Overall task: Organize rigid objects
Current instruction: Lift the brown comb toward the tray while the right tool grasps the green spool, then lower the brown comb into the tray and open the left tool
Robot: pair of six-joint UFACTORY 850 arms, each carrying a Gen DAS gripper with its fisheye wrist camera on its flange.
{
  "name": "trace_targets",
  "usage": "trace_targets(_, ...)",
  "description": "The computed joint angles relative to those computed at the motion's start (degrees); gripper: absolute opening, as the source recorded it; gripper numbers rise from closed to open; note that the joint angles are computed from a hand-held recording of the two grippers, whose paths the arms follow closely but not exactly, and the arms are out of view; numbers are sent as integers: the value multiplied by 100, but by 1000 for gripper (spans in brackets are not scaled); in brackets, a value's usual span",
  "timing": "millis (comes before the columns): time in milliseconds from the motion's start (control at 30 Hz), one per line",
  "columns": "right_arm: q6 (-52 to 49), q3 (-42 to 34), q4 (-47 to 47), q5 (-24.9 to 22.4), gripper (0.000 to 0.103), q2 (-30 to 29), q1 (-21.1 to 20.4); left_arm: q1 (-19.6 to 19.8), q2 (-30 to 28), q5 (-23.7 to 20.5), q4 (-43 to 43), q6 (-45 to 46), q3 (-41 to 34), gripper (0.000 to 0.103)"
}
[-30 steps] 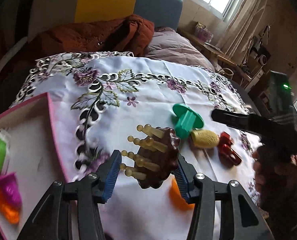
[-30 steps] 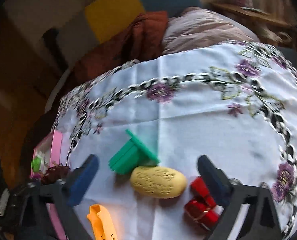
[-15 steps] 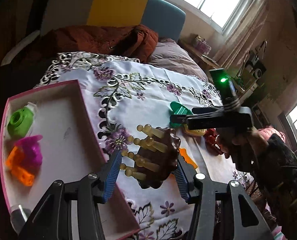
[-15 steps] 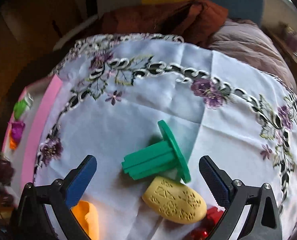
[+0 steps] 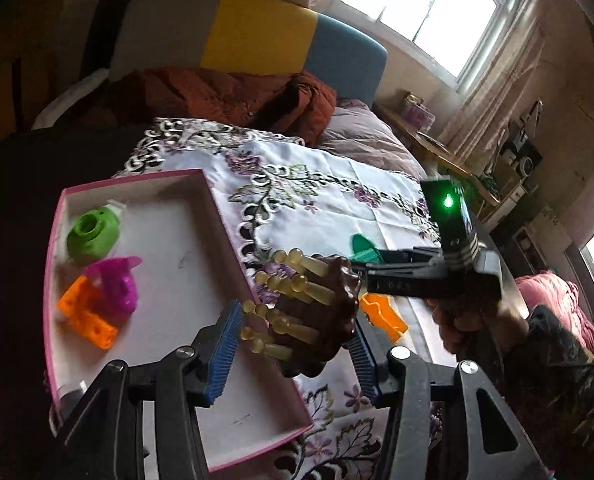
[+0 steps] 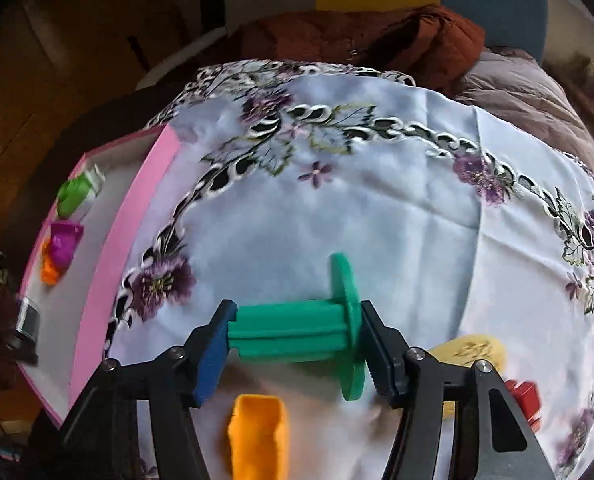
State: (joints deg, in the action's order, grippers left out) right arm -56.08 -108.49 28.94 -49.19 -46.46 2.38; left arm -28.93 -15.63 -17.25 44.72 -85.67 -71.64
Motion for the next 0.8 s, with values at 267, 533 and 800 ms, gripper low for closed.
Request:
trace_targets(267,-407,608,432,551,60,289,-28,-112,668,-391,1040,-1429,758,52)
trace_targets(533,-307,634,339,618,60,315,-8,-198,882,-1038,1001,-1715,1022,52)
trace_targets(800,-155,727,-32,827,59,334,69,-328,727,-1399,1012,-1475,807,52)
